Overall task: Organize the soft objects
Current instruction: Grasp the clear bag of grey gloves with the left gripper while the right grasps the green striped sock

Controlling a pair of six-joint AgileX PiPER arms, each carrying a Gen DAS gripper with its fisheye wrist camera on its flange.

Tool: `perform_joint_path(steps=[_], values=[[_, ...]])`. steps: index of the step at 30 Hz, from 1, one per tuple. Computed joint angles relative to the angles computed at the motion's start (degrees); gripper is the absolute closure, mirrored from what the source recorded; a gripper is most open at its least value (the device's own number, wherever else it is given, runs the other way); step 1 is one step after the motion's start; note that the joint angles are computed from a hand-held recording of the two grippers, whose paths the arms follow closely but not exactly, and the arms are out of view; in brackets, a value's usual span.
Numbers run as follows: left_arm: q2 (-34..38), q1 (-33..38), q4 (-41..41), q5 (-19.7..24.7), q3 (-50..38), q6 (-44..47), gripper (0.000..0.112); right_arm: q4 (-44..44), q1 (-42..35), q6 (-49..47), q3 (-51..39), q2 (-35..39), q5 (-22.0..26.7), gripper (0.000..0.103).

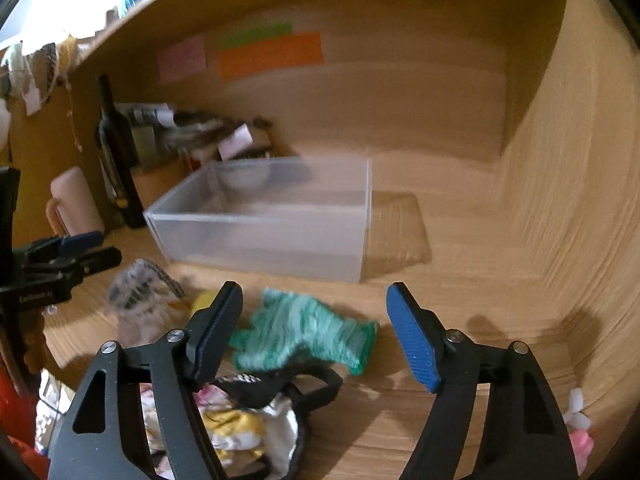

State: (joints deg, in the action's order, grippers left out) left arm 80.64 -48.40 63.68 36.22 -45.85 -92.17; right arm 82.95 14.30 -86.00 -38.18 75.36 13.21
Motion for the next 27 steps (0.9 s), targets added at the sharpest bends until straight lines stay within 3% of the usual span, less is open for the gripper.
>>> perform_joint_path(steps=[7, 12, 17, 21, 27], values=[[4.44, 6.57, -11.39, -8.35, -2.86, 15.02, 0.048, -19.18, -0.61, 17.95, -3.43, 4.67, 2.69, 0.031], [7.07, 8.26, -18.73, -8.77, -5.78, 25.44, 0.052, -29.87, 0.12, 28.05, -6.08, 7.56, 3.64, 0.031], [5.33, 9.2, -19.47, -8.95, -4.08, 24.83, 0.051, -35.78, 0.57, 33.53, -7.52, 9.35, 3.81, 0.031], [4.05, 9.41, -19.28, -7.83, -1.73, 22.82, 0.04, -38.8, 0.57, 36.8, -8.77, 11.4, 4.65, 0.032], [4.14, 10.44, -22.09, -7.88, 0.7, 24.38, 0.039, -40.97, 1.09, 38.97, -9.24, 12.58, 5.0, 0.057]])
